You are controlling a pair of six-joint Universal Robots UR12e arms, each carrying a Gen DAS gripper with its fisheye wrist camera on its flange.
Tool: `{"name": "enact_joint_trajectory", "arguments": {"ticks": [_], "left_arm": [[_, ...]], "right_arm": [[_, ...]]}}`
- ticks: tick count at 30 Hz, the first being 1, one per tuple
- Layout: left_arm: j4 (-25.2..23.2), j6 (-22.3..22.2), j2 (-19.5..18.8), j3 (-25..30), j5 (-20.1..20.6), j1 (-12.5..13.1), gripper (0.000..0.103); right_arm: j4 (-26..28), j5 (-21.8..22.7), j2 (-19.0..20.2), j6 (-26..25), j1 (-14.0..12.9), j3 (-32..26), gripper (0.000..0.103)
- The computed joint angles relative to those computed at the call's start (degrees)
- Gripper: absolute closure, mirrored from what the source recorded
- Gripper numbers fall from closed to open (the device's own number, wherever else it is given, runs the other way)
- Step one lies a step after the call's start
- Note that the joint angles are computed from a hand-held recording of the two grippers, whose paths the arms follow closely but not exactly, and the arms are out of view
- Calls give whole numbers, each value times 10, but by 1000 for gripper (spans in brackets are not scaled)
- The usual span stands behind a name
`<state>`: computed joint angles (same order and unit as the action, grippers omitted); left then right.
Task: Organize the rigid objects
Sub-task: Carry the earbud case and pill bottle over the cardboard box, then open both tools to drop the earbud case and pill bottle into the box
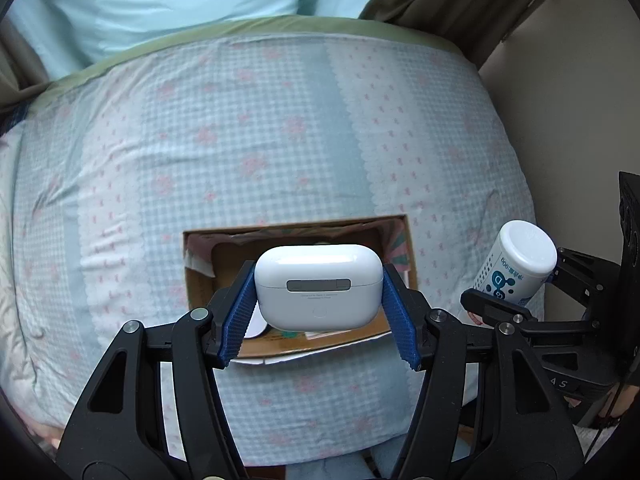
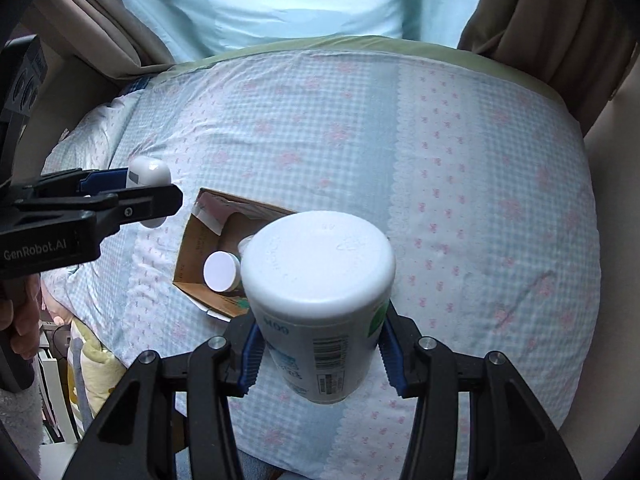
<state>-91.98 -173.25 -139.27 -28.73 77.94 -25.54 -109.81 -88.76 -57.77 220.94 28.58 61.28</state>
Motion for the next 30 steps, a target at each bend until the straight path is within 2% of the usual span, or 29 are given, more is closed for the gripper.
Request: {"name": "enact_joint_trajectory", "arguments": {"ticks": [7,12,15,19,24,30], "left_arm": [[9,13,7,-69,-4,25,46],[13,19,-6,-89,-13,32,46],[23,3,-16,-96,-23,36,46],[37,-3,-28,-102,-17,35,46],[48,-11,-41,-96,-21,35,46],[67,16,-47,-92,11,27,45]], "right_arm": [[-4,50,68,32,5,-62,57],[-36,91,102,75,4,-69,57],[-77,111,110,116,4,-50,57],[-134,112,117,152,8,-25,57],[-185,115,122,162,14,-8,57],[-206,115,131,164,16,-10,56]]}}
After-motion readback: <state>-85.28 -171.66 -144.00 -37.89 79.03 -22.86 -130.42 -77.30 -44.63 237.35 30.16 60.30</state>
